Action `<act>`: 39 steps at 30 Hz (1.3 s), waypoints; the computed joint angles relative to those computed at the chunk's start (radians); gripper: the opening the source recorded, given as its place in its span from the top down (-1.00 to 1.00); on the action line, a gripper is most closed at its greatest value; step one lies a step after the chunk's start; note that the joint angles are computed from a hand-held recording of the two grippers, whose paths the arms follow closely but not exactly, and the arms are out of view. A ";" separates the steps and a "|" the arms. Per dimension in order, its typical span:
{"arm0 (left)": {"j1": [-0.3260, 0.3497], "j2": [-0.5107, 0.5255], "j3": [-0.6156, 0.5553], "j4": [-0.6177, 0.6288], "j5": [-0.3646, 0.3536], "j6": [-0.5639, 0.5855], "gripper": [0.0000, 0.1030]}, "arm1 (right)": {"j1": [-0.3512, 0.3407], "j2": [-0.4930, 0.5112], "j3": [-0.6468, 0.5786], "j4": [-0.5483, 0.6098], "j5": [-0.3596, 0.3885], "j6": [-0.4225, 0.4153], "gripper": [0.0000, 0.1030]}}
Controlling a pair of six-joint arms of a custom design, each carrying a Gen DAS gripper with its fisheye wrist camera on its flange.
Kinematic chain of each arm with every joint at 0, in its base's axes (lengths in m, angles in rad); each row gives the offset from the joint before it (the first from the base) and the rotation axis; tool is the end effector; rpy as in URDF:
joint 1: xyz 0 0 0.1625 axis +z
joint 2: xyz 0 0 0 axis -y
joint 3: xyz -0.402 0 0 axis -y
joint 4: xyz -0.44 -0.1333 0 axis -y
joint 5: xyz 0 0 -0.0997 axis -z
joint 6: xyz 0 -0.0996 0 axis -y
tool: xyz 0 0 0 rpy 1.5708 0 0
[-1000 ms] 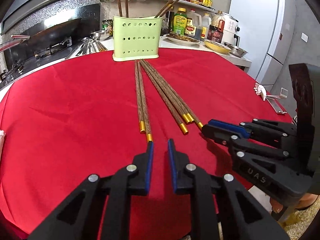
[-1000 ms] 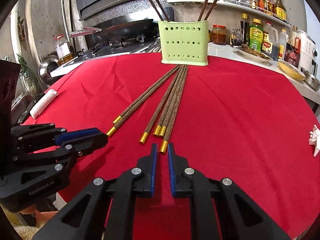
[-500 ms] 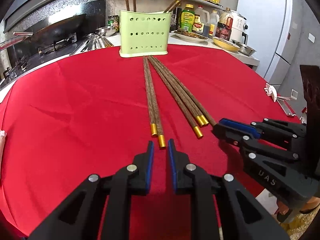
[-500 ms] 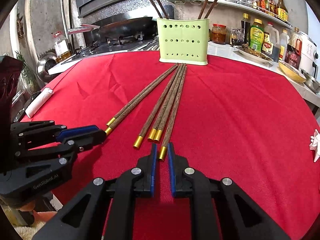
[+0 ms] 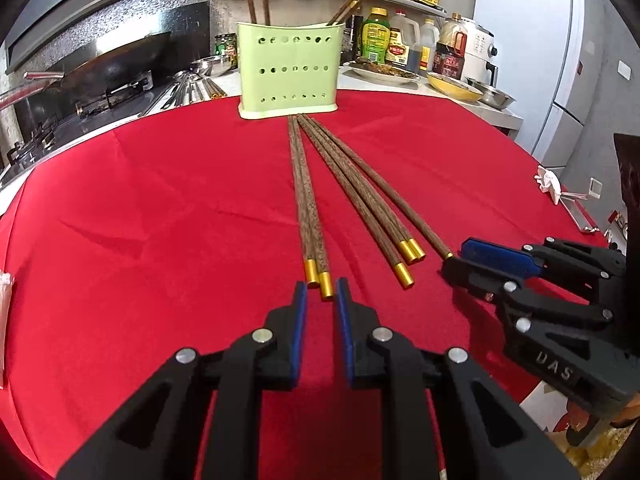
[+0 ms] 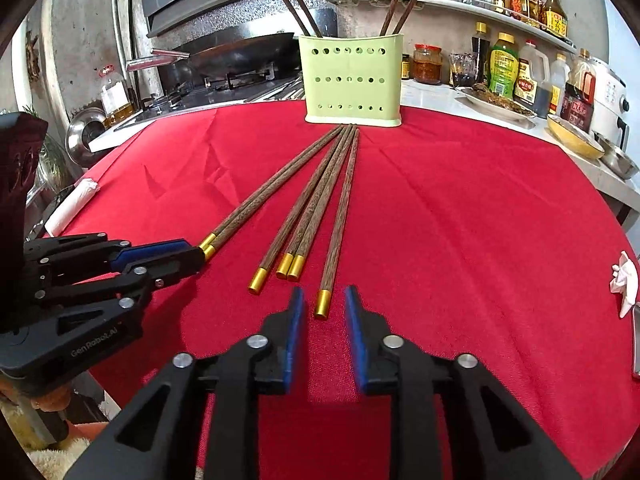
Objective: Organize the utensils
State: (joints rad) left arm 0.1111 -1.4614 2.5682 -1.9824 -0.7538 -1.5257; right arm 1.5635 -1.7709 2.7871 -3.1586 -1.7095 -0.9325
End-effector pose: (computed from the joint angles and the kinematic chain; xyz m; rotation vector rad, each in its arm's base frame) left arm -0.2492 -0.2350 0.0524 0.2778 2.2553 -0.9053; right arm 0.1174 -0.2899 0.1534 1.1534 -2.4362 0.6213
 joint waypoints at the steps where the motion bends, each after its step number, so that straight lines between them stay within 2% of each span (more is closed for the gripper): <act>1: 0.002 0.004 -0.001 -0.012 -0.001 0.010 0.72 | 0.000 0.006 0.001 -0.010 0.000 -0.003 0.46; 5: -0.004 0.014 -0.007 0.020 0.002 0.005 0.76 | 0.008 0.034 0.006 -0.070 -0.014 -0.021 0.57; 6: -0.007 0.016 -0.011 0.035 0.001 -0.002 0.85 | 0.008 0.036 0.006 -0.077 -0.018 -0.024 0.69; 7: -0.010 0.015 -0.014 0.060 -0.002 -0.008 0.86 | 0.008 0.034 0.006 -0.078 -0.020 -0.027 0.83; 10: -0.022 -0.011 -0.010 0.110 -0.012 -0.036 0.88 | 0.009 0.035 0.007 -0.094 -0.034 -0.034 0.85; 12: -0.034 -0.029 -0.008 0.156 -0.018 -0.070 0.98 | 0.006 0.040 0.007 -0.120 -0.050 -0.022 0.86; 17: -0.069 -0.102 0.010 0.258 -0.061 -0.157 0.98 | -0.011 0.027 0.002 -0.127 -0.062 -0.005 0.86; 19: -0.081 -0.158 0.047 0.186 -0.069 -0.098 0.98 | -0.018 0.005 0.000 -0.088 -0.054 -0.005 0.86; 21: -0.086 -0.181 0.054 0.192 -0.058 -0.105 0.98 | -0.023 -0.025 -0.008 -0.023 -0.044 0.009 0.84; 23: -0.084 -0.209 0.057 0.225 -0.031 -0.131 0.98 | -0.030 -0.039 -0.008 -0.010 -0.033 0.006 0.82; 27: -0.030 -0.241 0.060 0.209 0.013 -0.085 0.98 | -0.027 -0.044 -0.015 -0.001 -0.031 0.020 0.82; 29: -0.005 -0.235 0.064 0.141 0.028 -0.025 0.98 | -0.025 -0.042 -0.018 -0.005 -0.033 0.024 0.81; 31: 0.017 -0.217 0.060 0.095 0.042 0.022 0.98 | -0.024 -0.040 -0.021 -0.004 -0.034 0.028 0.60; 32: 0.037 -0.199 0.053 0.070 0.047 0.049 0.98 | -0.023 -0.034 -0.023 -0.012 -0.036 0.032 0.57; 34: 0.073 -0.169 0.046 0.001 0.044 0.106 0.98 | -0.019 -0.028 -0.027 -0.018 -0.039 0.037 0.55; 39: 0.108 -0.121 0.029 -0.049 0.042 0.165 0.98 | -0.011 -0.017 -0.033 -0.031 -0.046 0.042 0.55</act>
State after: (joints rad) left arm 0.2192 -1.5827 2.5976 -2.0313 -0.7117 -1.3603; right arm 1.5522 -1.7879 2.7538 -3.1892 -1.7559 -0.8905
